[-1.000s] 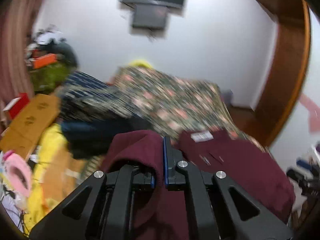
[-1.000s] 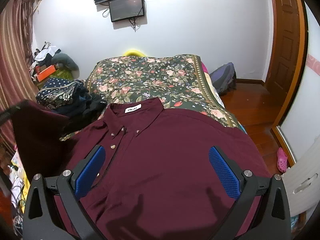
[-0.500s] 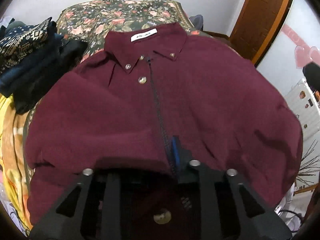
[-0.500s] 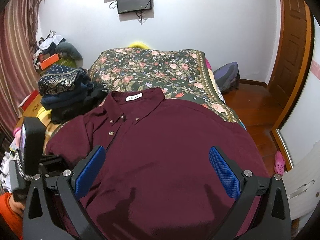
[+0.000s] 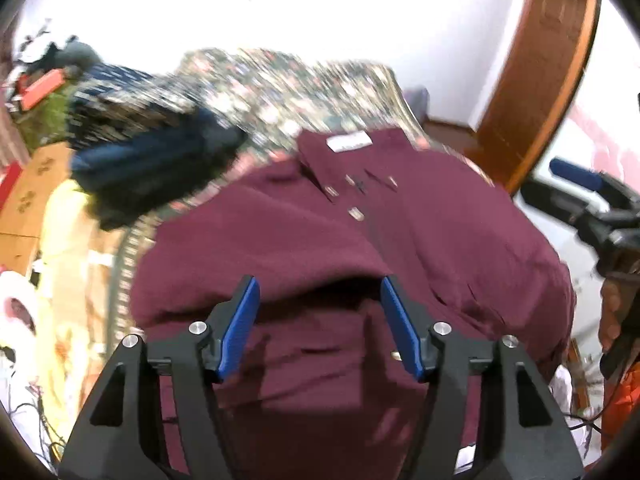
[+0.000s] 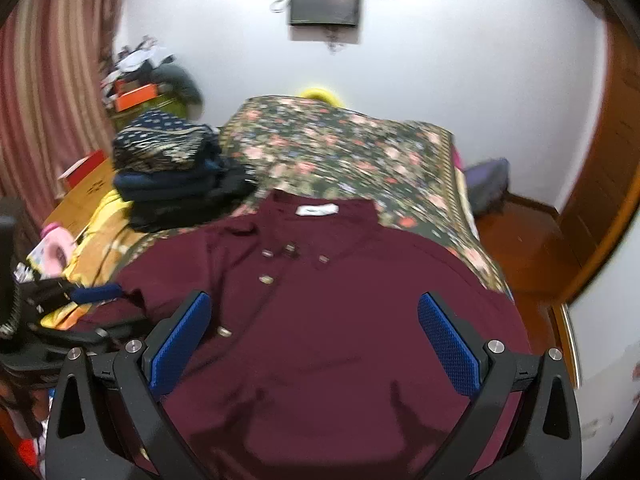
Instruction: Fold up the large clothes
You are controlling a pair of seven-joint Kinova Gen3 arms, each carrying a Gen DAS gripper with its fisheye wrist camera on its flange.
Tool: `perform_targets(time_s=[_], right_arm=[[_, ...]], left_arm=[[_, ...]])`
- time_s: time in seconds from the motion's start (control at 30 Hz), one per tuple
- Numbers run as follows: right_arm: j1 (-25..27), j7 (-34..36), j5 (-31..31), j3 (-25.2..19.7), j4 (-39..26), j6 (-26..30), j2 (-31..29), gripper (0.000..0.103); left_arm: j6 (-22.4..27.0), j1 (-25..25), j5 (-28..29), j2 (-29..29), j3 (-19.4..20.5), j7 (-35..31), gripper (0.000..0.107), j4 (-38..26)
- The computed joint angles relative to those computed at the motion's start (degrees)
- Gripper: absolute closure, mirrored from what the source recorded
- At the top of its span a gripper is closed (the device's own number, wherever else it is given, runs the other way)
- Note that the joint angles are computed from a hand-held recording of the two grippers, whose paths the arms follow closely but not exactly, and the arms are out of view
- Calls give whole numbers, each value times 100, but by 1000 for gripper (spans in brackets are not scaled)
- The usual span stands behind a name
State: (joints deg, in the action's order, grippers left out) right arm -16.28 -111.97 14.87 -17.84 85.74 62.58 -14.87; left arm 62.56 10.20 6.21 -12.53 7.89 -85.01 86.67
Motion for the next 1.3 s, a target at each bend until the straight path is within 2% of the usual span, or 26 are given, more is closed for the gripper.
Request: perform_targets(time_s=[0.17, 0.4, 0.57, 0.8, 0.87, 0.93, 1.0, 1.07, 1.13, 1.2, 1.3], right_arm=[[-384, 425, -92, -71, -463, 29, 538, 0], [-1140, 780, -31, -38, -1065, 330, 1304, 1], [-1771, 1092, -7, 54, -1581, 750, 2000, 2], [-2541, 1736, 171, 338, -2454, 1742, 3035, 15], [-2701, 1890, 158, 473, -2704, 2081, 3377, 22], [-2801, 1990, 94, 625, -2907, 2351, 3631, 33], [-2886, 2014, 56, 788, -2990, 2488, 3763, 37], [-2929, 1992, 42, 887, -2905, 2425, 3749, 47], [-2912, 1936, -6, 942, -2855, 2358, 3687, 79], [-2845, 1878, -119, 979, -2773, 2229, 3584, 90], [-2567, 1738, -545, 976, -2656, 1949, 3346, 95]], left_arm=[[-264, -337, -266, -243, -292, 5, 41, 92], [-496, -999, -986, -364, -404, 264, 41, 448], [-490, -1200, -896, -344, -731, 145, 41, 722], [-469, -1366, -665, -381, -934, -13, 41, 1021], [-479, -1393, -609, -410, -965, -62, 41, 1075], [-493, -1416, -540, -402, -1010, -111, 41, 1113], [-500, -1448, -509, -387, -1017, -137, 41, 1134], [-507, -1476, -516, -389, -997, -135, 41, 1142], [-524, -1492, -538, -392, -965, -129, 41, 1139], [-541, -1506, -583, -400, -916, -94, 41, 1128], [-563, -1508, -642, -419, -854, -35, 41, 1105]])
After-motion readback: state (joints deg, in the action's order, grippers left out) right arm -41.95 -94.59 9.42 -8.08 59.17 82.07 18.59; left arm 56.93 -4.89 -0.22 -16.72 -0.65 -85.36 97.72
